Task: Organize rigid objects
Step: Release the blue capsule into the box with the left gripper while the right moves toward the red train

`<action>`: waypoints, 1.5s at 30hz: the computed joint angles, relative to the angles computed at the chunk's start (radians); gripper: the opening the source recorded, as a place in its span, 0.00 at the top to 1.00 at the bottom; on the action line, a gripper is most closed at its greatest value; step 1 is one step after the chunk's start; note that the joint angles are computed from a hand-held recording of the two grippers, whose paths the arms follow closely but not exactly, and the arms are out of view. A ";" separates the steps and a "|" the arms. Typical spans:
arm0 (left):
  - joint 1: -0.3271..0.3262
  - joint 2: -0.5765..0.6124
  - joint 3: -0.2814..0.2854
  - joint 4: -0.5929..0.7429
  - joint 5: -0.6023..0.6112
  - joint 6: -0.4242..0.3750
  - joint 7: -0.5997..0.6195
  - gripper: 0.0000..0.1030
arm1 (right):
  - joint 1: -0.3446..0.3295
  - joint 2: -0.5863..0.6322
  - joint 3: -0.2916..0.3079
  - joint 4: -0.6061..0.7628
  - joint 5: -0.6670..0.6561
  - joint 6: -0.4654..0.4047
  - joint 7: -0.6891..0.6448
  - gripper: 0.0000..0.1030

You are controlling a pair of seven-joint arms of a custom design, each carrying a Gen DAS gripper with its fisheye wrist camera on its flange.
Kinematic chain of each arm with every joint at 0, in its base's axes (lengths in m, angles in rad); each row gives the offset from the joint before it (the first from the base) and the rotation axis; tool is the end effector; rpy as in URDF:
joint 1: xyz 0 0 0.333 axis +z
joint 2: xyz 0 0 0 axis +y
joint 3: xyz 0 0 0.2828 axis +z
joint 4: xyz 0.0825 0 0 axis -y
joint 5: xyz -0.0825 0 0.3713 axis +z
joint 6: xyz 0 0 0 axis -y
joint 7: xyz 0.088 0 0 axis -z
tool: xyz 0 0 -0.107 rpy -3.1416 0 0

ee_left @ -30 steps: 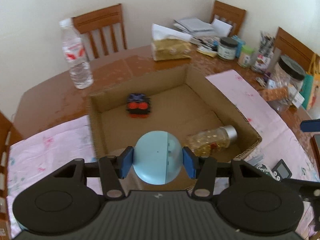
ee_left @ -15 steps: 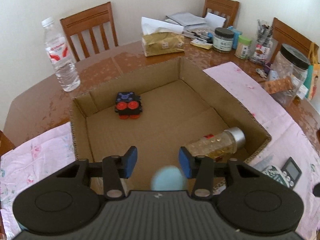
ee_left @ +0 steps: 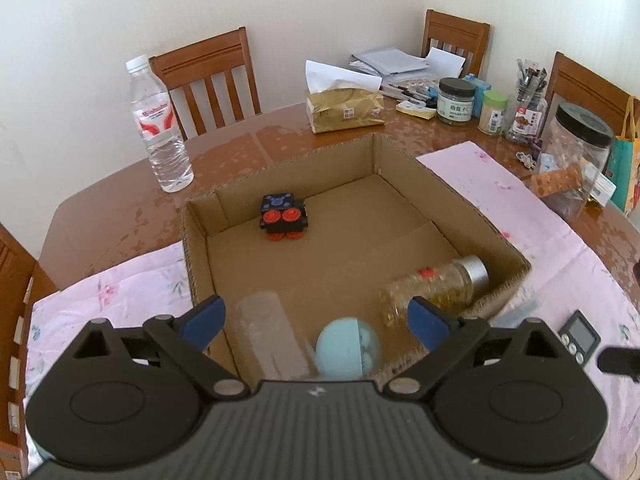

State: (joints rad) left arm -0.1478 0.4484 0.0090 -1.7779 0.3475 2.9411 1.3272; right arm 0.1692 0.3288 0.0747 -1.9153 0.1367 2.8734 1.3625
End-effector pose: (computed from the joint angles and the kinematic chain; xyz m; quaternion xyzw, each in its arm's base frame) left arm 0.6661 -0.1161 0.3649 -0.5867 0.7270 -0.2332 0.2700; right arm 0.6285 0.1448 0.3722 -0.7702 0.5560 -0.1794 0.2557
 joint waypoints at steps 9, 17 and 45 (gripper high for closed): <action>0.083 -0.141 -0.107 -0.241 -0.080 0.080 0.099 0.05 | -0.029 -0.002 0.033 -0.027 0.070 0.000 -0.058 0.00; 0.154 -0.183 -0.217 -0.348 -0.323 0.050 0.332 0.05 | -0.039 -0.009 0.036 -0.059 0.120 -0.003 -0.072 0.00; 0.222 -0.256 -0.256 -0.470 -0.573 0.080 0.669 0.05 | 0.092 0.022 -0.030 -0.128 -0.160 0.027 0.228 0.00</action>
State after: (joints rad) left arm 0.0739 0.1929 -0.2468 -2.2478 -0.2258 3.0207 1.9964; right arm 0.2608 0.3507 0.0445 -2.0432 -0.0237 2.9000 1.5906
